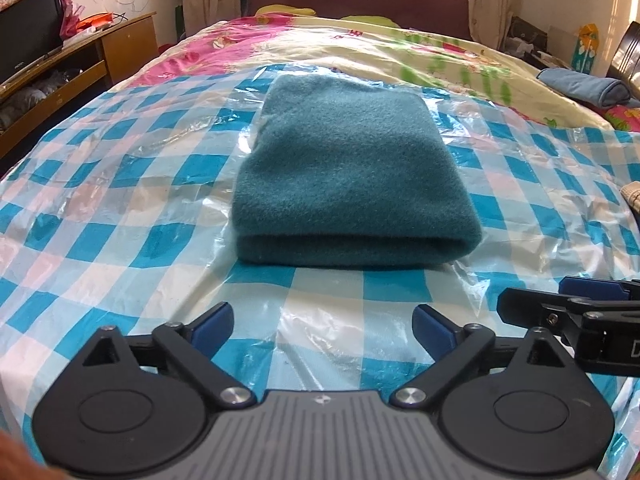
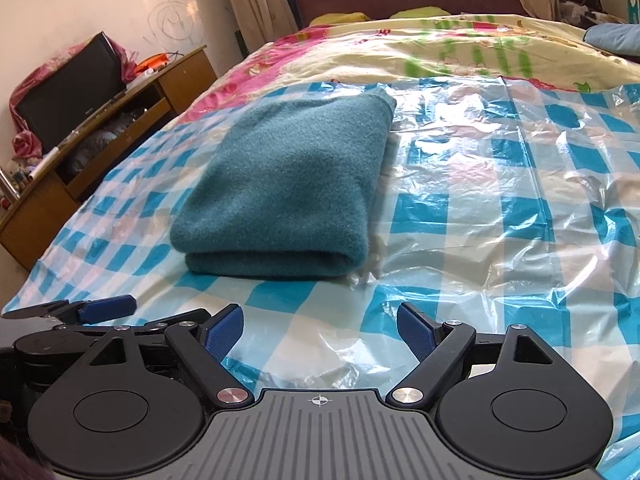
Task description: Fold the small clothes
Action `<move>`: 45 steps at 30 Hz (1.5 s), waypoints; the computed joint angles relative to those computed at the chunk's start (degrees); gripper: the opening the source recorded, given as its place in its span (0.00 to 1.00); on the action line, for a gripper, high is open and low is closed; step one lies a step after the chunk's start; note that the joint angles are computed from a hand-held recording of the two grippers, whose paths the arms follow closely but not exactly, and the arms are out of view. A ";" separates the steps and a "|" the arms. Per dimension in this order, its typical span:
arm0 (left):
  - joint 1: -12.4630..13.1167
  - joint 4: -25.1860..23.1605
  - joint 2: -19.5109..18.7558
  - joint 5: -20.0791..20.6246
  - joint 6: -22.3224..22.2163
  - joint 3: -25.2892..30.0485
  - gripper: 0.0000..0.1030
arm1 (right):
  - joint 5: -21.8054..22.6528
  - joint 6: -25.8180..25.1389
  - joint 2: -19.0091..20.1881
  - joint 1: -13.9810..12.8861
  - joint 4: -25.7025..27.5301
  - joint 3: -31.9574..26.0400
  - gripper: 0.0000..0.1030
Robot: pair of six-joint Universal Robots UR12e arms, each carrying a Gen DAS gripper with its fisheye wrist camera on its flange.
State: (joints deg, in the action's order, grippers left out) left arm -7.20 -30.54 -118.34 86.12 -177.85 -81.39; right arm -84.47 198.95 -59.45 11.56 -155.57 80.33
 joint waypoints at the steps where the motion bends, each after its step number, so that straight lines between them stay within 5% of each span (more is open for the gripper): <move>1: 0.00 -0.08 0.02 0.05 0.01 -0.02 0.99 | -0.05 -0.10 0.00 0.05 0.02 0.00 0.83; 8: 0.59 -1.27 0.15 -2.13 -1.70 -0.13 1.00 | 0.04 -0.53 -0.03 0.17 0.50 0.14 0.83; 45: 0.01 -2.81 0.55 0.41 -0.21 -0.31 1.00 | -4.09 -0.36 0.29 0.59 3.60 0.26 0.84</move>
